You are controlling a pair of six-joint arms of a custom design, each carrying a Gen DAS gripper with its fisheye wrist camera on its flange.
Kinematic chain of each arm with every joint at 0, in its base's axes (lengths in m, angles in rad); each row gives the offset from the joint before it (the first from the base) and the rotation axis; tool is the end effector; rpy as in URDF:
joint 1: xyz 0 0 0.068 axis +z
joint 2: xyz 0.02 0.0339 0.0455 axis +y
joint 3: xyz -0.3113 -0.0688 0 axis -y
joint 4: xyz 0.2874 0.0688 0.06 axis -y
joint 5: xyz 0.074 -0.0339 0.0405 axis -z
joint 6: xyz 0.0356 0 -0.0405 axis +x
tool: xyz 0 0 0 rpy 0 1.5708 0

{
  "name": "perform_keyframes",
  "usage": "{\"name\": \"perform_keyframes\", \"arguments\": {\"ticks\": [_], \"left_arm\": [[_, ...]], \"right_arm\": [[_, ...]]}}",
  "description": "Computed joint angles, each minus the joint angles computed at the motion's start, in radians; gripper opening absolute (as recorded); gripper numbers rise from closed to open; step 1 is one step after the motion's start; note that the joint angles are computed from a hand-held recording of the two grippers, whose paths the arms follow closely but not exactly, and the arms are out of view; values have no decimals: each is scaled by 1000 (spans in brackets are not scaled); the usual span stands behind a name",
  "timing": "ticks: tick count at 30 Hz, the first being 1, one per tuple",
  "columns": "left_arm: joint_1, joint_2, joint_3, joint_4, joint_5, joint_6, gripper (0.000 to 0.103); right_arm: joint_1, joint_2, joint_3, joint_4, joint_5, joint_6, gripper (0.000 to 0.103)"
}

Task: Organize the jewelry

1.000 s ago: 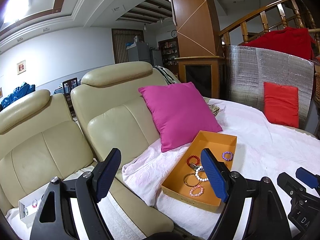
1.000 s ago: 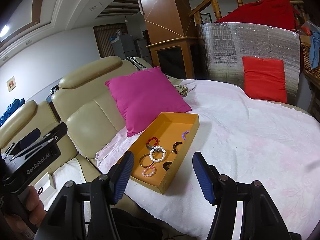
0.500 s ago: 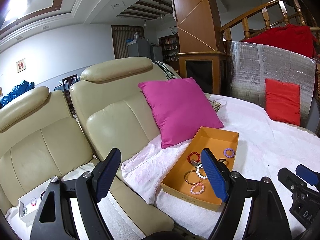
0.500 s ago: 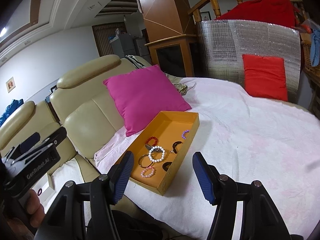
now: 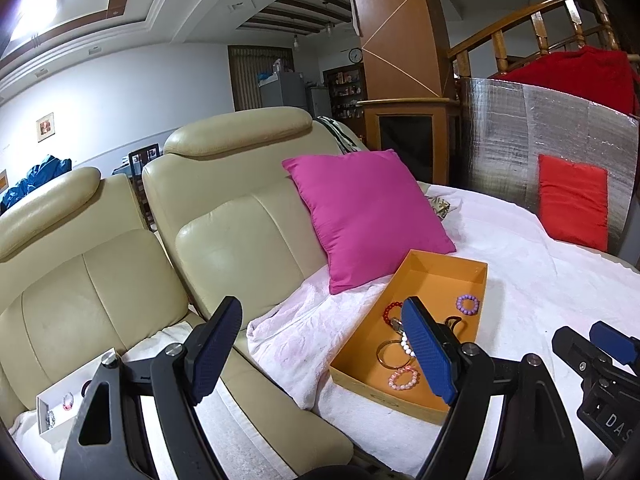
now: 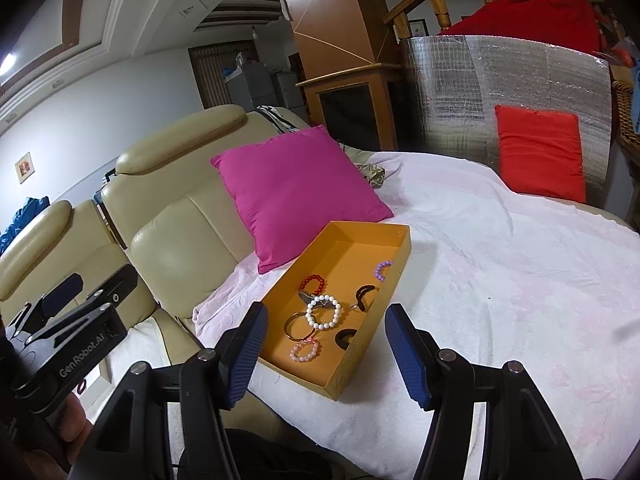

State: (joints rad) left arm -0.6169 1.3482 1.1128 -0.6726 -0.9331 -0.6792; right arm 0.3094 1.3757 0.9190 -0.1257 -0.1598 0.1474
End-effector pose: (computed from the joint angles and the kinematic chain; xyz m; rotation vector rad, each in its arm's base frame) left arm 0.2640 -0.1521 0.3334 -0.4195 2.0407 0.3979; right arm 0.3176 0.1075 0.2860 -0.2695 2.1603 0.4350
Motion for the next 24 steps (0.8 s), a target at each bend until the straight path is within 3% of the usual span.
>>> {"name": "perform_keyframes", "arguments": {"ticks": [24], "left_arm": [[87, -52, -84, 123, 93, 81, 82]], "right_arm": [[65, 36, 25, -2, 77, 4, 65]]}}
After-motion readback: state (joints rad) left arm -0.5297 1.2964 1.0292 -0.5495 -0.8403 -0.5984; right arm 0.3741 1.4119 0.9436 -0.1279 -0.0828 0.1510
